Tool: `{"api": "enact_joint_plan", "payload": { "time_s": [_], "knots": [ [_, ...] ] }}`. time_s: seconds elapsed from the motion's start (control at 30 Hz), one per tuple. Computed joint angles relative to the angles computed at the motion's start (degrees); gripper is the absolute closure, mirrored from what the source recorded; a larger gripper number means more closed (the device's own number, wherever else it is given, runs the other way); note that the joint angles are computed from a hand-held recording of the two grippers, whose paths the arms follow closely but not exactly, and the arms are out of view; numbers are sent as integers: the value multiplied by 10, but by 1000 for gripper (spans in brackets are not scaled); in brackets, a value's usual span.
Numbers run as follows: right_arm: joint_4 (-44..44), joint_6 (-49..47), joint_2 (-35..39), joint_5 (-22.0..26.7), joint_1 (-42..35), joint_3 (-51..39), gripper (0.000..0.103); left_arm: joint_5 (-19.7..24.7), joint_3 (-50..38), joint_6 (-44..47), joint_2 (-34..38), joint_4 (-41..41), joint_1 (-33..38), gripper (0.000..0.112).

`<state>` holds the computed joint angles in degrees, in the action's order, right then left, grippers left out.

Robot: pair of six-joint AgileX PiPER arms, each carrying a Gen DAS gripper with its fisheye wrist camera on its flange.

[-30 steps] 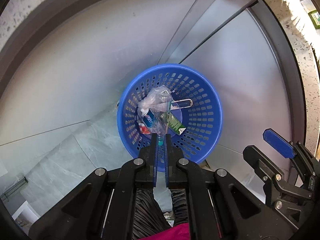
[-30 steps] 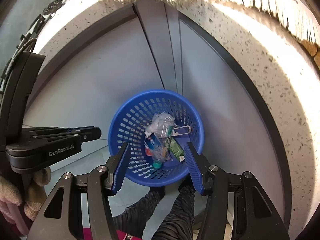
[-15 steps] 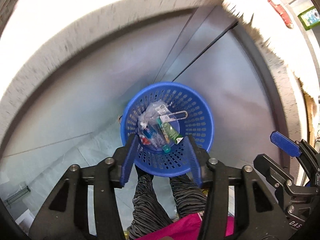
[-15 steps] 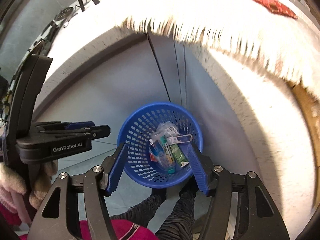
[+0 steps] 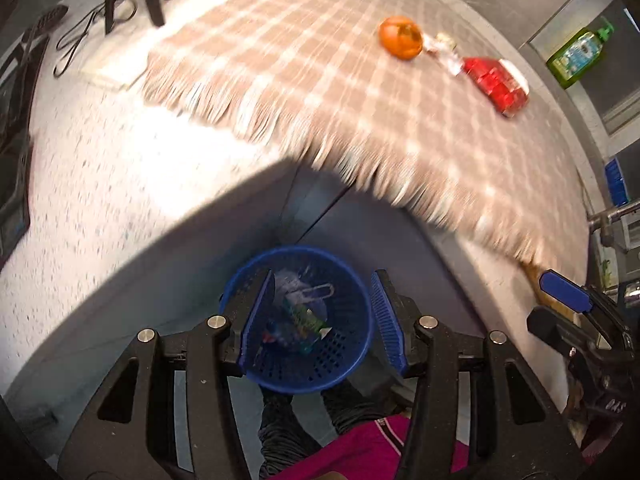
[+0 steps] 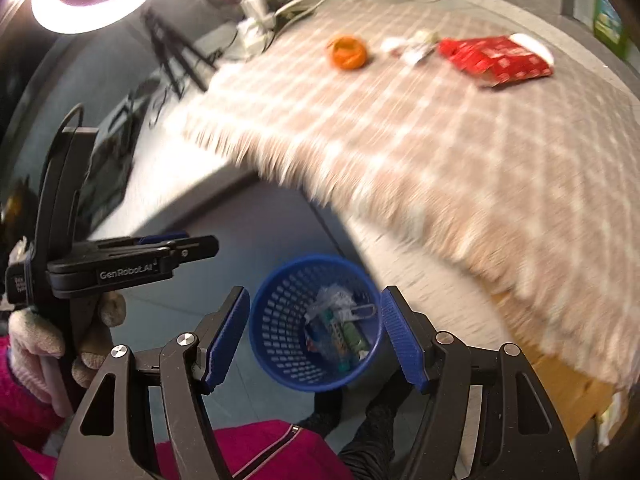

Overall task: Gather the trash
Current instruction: 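Move both tools back up over the cloth, then grasp the orange peel with the left tool while the right tool grasps the red snack pack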

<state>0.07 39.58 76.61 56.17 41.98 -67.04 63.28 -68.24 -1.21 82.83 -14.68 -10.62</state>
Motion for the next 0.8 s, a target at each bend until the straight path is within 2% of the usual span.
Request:
{"api": "enact_joint_plan", "payload": {
  "time_s": [0.07,0.3,0.43,0.63,0.8],
  "knots": [
    [2,-16,-12,7,-32,-6,36,0,-30,-5,14,0,-8,52],
    [37,-109,-12,22,-176,-30,32,6,-141,-35,88,8,-39,51],
    [72,-170,19,27,-261,-63,30,5,-198,-55,133,18,-57,51],
    [161,-244,79,11,-375,-92,29,30,-312,-78,205,36,-76,51],
    [238,-291,143,13,-441,-126,29,64,-422,-103,279,57,-92,51]
  ]
}}
